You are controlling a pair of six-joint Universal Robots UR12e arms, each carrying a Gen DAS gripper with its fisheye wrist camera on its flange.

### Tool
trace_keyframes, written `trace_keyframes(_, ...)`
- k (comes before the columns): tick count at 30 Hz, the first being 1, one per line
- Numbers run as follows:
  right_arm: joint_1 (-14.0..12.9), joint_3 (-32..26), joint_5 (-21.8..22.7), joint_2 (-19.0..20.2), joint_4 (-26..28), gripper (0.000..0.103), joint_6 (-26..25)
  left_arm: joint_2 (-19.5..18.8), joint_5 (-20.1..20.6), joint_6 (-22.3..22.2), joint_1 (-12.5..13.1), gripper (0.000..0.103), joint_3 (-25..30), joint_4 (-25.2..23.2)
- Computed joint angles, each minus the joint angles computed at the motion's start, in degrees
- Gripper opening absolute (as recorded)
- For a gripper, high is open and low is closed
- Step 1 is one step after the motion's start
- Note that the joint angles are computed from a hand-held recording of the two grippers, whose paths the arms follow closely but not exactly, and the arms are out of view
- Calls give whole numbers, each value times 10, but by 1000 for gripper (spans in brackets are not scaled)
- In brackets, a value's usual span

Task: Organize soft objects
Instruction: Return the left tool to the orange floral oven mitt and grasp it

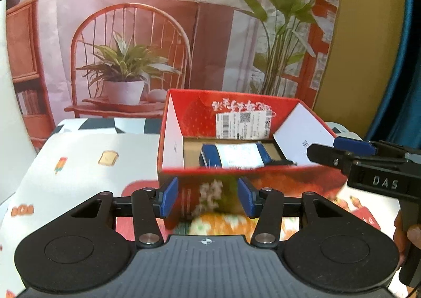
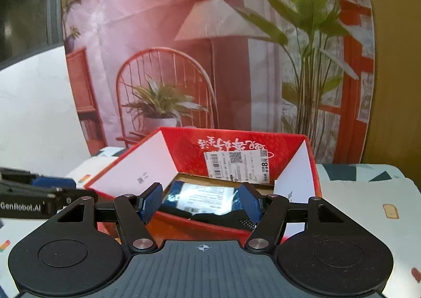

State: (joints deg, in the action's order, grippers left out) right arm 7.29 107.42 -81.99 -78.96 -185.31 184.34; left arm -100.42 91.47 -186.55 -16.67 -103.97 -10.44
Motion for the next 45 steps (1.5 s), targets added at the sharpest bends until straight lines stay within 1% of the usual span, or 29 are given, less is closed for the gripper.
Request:
trace_keyframes(3, 1, 23, 3, -11, -17, 62, 18, 8, -2, -9, -3, 53, -17, 5)
trace_keyframes(7, 2, 52, 3, -22, -16, 62, 30, 15, -20, -28, -3, 53, -38, 5)
trace_keyframes(13, 9, 88, -12, -29, 10, 62, 24, 17, -21, -20, -11, 52, -61, 17)
trace_keyframes(18, 18, 116, -25, -30, -2, 62, 14, 19, -38, -36, -7, 52, -74, 15)
trace_keyframes(20, 21, 123, -36, -29, -9, 61, 8, 20, -46, -44, -4, 52, -79, 16)
trace_keyframes(23, 16, 125, -29, -26, -10, 61, 13, 20, -58, -58, 0, 52, -86, 12)
trace_keyframes(26, 13, 125, -23, -24, -9, 61, 18, 17, -61, -72, 2, 52, -86, -4)
trace_keyframes(30, 11, 126, -18, -22, -10, 61, 18, 17, -69, -86, 7, 52, -88, -8)
trace_keyframes(33, 9, 127, -11, -22, -11, 62, 24, 16, -79, -81, 7, 53, -88, -10)
trace_keyframes(37, 7, 128, -7, -21, -12, 62, 27, 15, -106, -77, 11, 52, -90, -10)
trace_keyframes(45, 5, 129, -3, -21, -13, 62, 29, 11, -109, -86, 10, 52, -89, -16)
